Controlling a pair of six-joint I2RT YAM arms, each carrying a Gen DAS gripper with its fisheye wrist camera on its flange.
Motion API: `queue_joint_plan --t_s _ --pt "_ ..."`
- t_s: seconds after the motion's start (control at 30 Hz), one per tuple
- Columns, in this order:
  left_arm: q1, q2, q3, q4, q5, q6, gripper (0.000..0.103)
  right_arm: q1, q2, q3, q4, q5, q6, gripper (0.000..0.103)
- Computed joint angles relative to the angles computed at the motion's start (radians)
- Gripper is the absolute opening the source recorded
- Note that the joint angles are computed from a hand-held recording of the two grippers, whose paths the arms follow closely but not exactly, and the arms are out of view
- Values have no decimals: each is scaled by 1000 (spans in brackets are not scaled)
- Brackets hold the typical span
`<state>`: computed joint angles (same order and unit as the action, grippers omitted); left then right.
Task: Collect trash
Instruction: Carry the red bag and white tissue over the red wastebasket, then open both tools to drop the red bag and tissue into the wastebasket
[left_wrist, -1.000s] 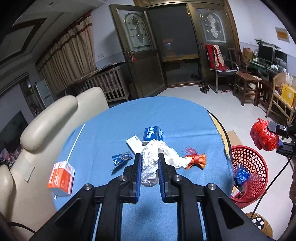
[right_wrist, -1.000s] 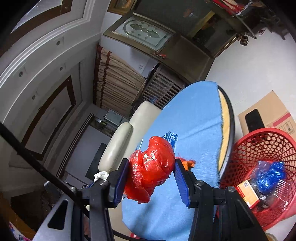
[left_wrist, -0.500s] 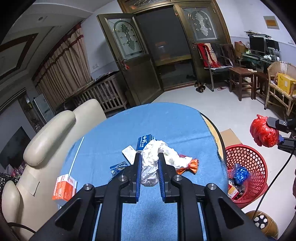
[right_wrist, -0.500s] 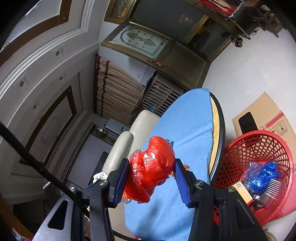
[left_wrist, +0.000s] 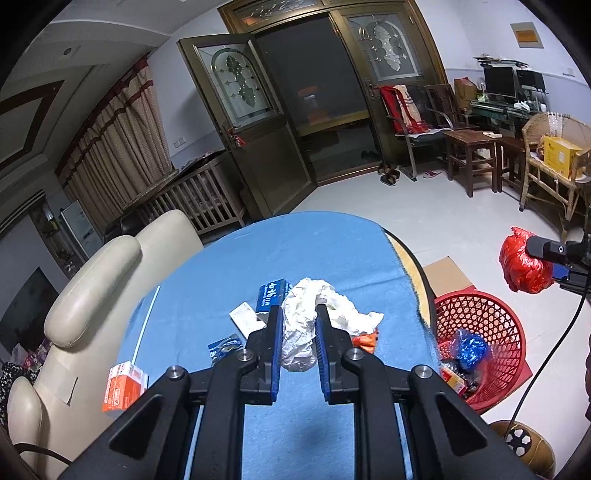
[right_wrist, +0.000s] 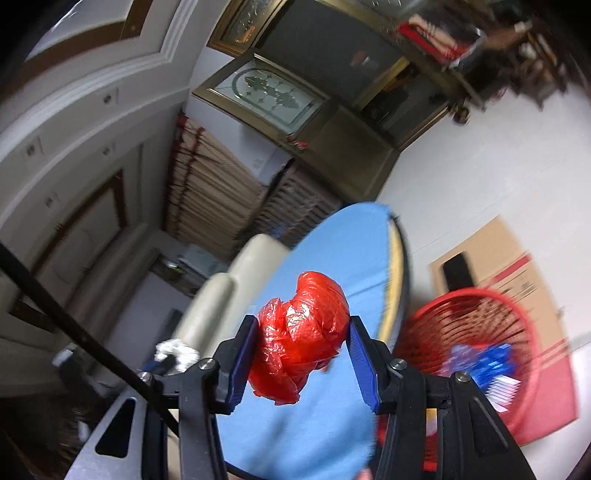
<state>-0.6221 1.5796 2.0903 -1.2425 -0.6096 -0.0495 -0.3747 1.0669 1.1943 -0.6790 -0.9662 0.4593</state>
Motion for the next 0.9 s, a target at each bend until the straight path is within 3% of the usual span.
queue_joint_plan --t_s 0.27,0.5,0.9 --pt "-25 74 85 -33 5 -24 18 -39 -30 78 -150 90 -161 53" --pt "-73 154 163 -63 -11 -57 18 -118 -40 134 -250 92 -250 53" --pt "-155 291 341 -134 -37 -72 18 -135 -62 266 -382 232 -389 53"
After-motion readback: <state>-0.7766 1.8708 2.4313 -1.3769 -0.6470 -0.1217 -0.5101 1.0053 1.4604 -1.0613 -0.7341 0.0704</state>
